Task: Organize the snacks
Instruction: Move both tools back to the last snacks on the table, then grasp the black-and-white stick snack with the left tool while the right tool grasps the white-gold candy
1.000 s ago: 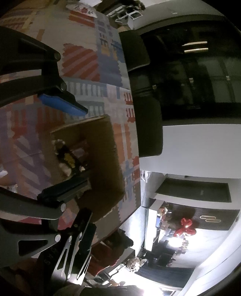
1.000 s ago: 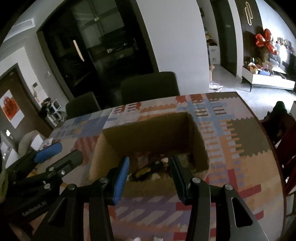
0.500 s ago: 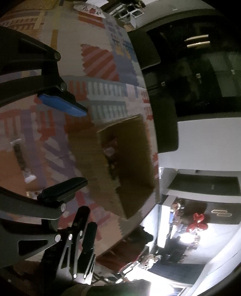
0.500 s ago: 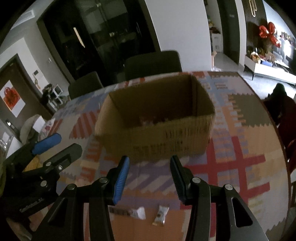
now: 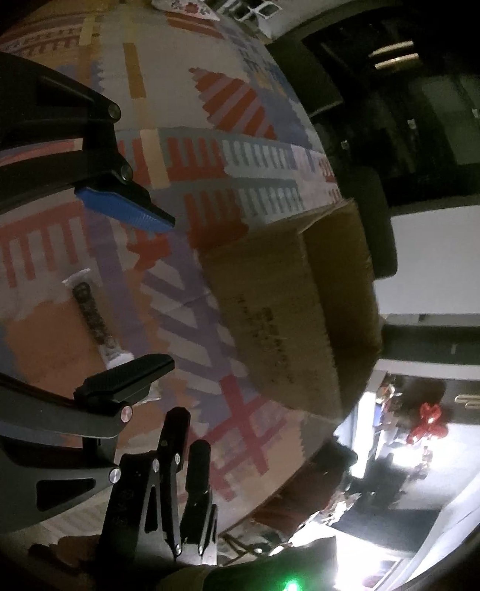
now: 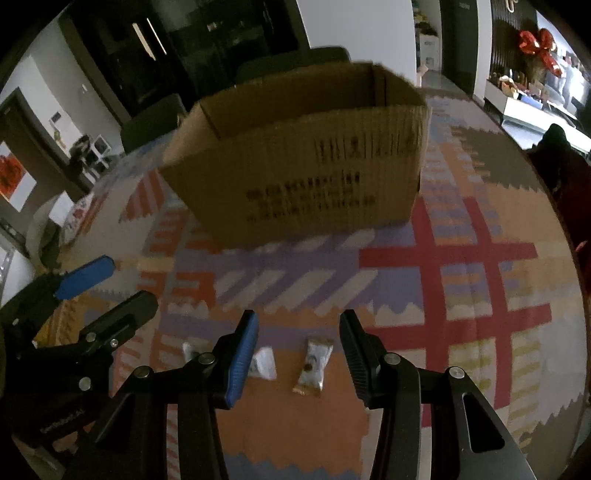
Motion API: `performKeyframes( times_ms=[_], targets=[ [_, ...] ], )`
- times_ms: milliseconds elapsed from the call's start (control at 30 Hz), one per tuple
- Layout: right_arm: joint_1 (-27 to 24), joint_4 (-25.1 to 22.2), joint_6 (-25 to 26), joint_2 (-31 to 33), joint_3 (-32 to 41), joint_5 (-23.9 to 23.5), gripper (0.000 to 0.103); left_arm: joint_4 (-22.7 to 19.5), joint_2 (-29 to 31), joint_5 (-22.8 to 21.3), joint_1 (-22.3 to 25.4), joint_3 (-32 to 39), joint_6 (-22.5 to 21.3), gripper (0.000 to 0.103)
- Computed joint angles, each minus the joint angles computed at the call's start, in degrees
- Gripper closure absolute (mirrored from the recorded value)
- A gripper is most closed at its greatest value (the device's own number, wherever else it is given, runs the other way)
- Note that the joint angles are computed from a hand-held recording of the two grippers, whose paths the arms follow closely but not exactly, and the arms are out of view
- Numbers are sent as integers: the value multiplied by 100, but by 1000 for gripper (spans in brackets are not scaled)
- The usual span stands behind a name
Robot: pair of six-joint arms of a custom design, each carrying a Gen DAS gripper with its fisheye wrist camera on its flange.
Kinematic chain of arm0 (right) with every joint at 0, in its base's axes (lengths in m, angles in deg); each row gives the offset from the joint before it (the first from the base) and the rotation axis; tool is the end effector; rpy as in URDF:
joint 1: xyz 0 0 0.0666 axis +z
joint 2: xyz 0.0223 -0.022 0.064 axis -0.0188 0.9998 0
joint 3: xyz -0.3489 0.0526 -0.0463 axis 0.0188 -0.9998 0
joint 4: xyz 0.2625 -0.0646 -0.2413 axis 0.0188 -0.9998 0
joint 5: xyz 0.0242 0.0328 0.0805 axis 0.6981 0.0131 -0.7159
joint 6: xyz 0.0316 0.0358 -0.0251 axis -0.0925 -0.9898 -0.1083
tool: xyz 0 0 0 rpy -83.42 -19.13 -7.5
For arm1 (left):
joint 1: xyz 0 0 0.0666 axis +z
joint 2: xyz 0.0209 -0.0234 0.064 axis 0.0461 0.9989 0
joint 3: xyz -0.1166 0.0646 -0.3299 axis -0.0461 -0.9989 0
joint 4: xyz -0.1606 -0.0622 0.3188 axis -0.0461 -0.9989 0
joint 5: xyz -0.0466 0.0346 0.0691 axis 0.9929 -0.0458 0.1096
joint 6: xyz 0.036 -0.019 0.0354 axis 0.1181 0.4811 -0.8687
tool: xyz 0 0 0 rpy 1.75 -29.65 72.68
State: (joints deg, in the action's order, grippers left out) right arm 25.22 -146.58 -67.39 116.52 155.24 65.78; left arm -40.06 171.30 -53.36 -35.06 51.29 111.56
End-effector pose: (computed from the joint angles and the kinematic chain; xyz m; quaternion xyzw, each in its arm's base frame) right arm 0.4789 0.2466 0.3405 -0.2322 0.9370 0.1811 0.1879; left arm 0.3979 -0.2895 0.3562 -0.0453 0.9523 0.0272 0.3007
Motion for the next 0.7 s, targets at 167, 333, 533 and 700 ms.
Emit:
performKeyframes(
  times_ms=[167, 333, 533, 700],
  targets=[
    [60, -34, 53, 26, -189, 92, 56, 143, 9, 270, 9, -230, -89, 36],
    [86, -170, 59, 132, -263, 142, 56, 248, 73, 457, -21, -433, -229, 35],
    [106, -103, 100, 163, -414, 259, 56, 387, 237, 929, 10, -587, -311, 35],
    [108, -133, 81, 230, -448, 256, 56, 404, 430, 1161, -14, -597, -415, 35]
  ],
)
